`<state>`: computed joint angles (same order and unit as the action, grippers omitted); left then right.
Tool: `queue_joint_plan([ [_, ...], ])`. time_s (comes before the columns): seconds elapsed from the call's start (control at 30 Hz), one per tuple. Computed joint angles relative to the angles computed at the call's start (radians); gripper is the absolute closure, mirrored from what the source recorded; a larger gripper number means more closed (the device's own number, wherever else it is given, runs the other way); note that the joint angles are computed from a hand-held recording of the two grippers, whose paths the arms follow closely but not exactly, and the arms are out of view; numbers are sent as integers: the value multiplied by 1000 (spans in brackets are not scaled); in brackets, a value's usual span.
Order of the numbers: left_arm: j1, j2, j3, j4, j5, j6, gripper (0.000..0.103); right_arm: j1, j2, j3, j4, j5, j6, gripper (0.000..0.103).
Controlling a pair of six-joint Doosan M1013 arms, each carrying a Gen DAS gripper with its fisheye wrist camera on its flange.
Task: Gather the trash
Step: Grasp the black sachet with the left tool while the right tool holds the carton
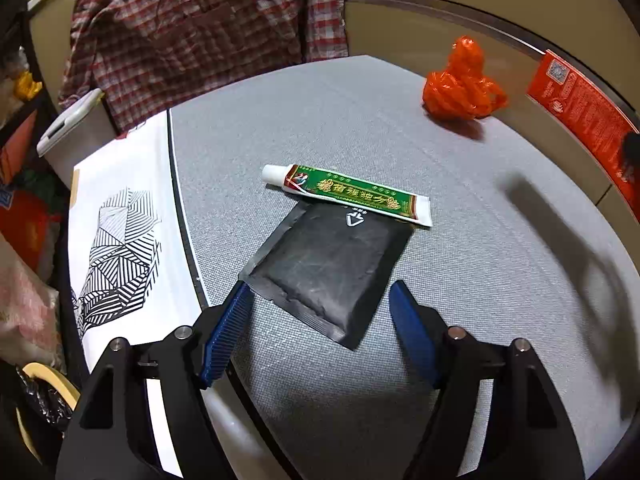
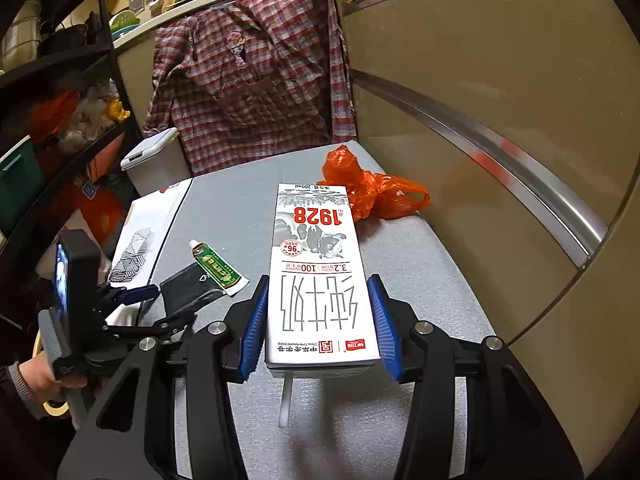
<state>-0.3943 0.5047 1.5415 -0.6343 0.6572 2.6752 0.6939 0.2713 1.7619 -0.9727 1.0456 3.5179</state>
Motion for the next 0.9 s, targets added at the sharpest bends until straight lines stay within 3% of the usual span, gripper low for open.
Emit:
queue_joint_plan([
  [0.03, 0, 0, -1, -2, 3, 2, 35, -1, 0, -1, 0, -4, -4, 55],
  [0.1, 2, -2, 0, -32, 20, 55, 56, -2, 1, -2, 0, -4, -9, 55],
  [0.23, -4, -13, 13, -41, 18, 117, 75, 0, 1, -4, 0, 0, -6, 55],
  [0.3, -1, -9, 0, -39, 62, 114, 98, 3, 0, -4, -5, 5, -2, 55],
  [0.53, 3, -37, 13, -12, 55, 90, 101, 17, -5, -7, -32, 18, 18, 55],
  [0.9, 61, -111, 28, -60, 31, 47, 101, 49, -3, -34, -66, 31, 17, 55],
])
